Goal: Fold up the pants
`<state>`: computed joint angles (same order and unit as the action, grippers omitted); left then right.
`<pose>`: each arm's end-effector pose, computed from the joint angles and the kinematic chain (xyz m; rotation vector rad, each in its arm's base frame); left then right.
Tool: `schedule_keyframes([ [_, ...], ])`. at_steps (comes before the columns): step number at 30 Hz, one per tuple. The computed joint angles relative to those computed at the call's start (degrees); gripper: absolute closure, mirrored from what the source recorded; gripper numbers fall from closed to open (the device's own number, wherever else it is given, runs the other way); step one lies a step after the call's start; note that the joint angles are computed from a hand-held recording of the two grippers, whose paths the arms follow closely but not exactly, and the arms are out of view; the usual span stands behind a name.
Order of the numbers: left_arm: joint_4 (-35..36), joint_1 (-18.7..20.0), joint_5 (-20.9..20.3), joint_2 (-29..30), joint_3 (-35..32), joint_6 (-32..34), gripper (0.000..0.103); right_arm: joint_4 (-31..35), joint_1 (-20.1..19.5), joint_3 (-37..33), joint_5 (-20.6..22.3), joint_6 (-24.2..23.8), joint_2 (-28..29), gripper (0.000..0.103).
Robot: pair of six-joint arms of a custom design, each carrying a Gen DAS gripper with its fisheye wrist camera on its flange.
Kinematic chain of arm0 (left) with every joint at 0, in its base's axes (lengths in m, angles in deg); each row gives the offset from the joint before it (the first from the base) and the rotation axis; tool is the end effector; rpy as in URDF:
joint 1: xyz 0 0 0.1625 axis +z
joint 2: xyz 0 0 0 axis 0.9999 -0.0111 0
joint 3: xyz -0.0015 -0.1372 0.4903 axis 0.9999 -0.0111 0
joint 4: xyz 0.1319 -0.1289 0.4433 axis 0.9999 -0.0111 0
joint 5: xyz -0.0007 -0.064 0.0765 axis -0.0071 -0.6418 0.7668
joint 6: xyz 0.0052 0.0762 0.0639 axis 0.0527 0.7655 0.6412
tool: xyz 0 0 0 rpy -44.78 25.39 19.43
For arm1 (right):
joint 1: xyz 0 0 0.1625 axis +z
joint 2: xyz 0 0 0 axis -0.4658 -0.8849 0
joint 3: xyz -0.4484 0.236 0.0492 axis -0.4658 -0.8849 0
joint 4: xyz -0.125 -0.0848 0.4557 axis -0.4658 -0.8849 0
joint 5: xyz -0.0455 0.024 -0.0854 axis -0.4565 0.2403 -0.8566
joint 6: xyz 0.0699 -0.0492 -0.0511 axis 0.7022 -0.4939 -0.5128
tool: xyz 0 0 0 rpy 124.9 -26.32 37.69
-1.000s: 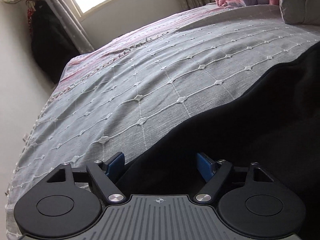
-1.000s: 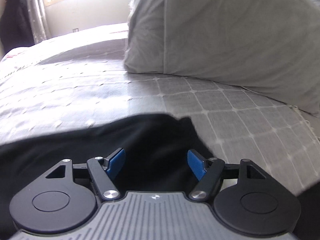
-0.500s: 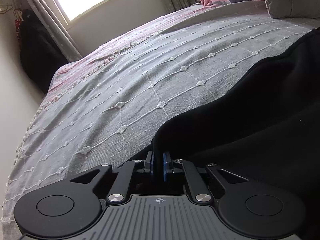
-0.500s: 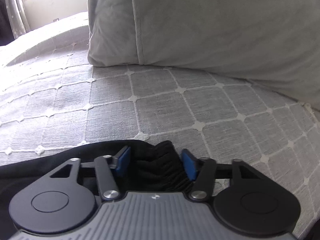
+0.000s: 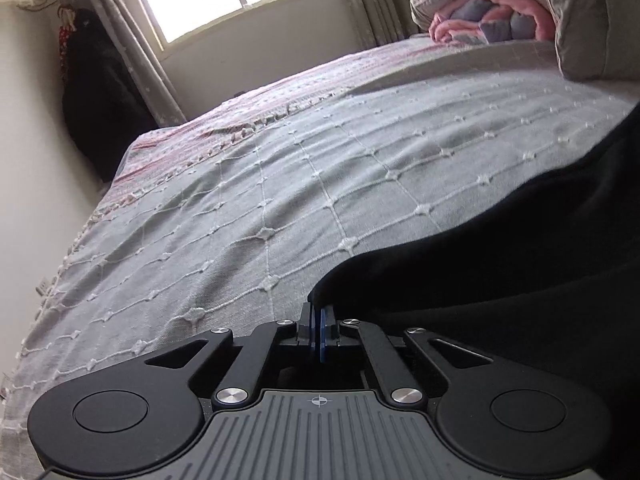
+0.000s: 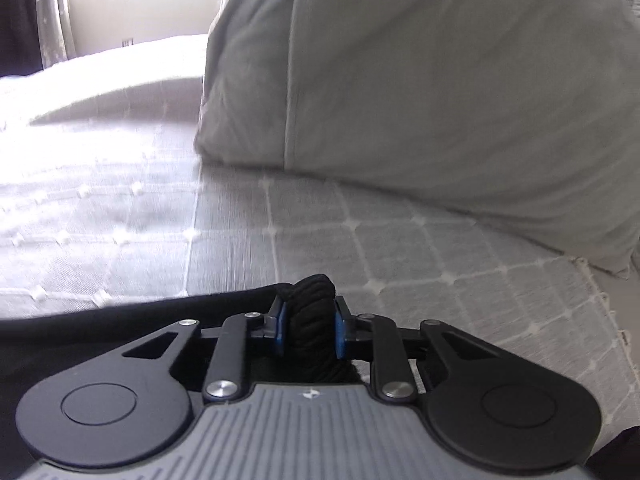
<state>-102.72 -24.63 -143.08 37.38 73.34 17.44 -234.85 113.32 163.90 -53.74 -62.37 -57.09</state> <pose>-0.2149 -0.8997 0.1987 1.1853 2.0127 -0.7231 0.0018 -0.7506 0.4839 -0.1792 -1.9299 1.0040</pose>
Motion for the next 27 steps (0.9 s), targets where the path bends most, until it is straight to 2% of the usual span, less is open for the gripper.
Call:
schedule_keyframes([
  [4,0.88,0.07,-1.46,-0.96,-0.68,-3.28,0.103,-3.10,1.14,1.09,3.30,0.90,-2.46,0.062],
  [7,0.45,0.10,-0.48,-0.87,-0.45,-4.35,0.103,-2.06,1.26,0.49,0.95,0.38,-1.96,0.062],
  [12,-3.11,-0.64,0.73,-0.99,0.79,-3.70,0.103,-1.05,0.69,1.35,-0.60,2.47,-1.90,0.062],
  [15,-3.98,-1.69,0.57,-2.60,1.42,-4.81,0.103,-5.02,2.74,0.52,0.35,1.93,-1.78,0.062],
  [16,-4.88,-2.12,0.15,-3.66,2.29,-5.04,0.103,-7.52,3.85,0.42,1.64,0.30,-2.12,0.062],
  [18,-6.67,-2.97,-1.54,-7.03,5.33,-5.81,0.103,-13.11,6.05,1.99,5.09,-4.56,-3.93,0.062],
  [20,-9.56,-3.68,-3.19,-11.29,10.27,-5.79,0.103,-18.26,7.16,6.76,10.53,-8.09,-7.66,0.062],
  [22,-10.69,-4.02,-5.34,-16.22,16.89,-5.15,0.103,-21.38,6.97,13.22,14.80,-8.74,-12.26,0.062],
  [24,-9.09,-4.12,-6.01,-20.86,23.96,-4.76,0.102,-22.44,5.76,19.52,14.93,-10.15,-16.04,0.059],
  [27,-4.88,-4.13,-4.75,-25.75,33.00,-5.91,0.101,-18.27,1.51,28.70,13.03,-9.79,-20.80,0.055],
])
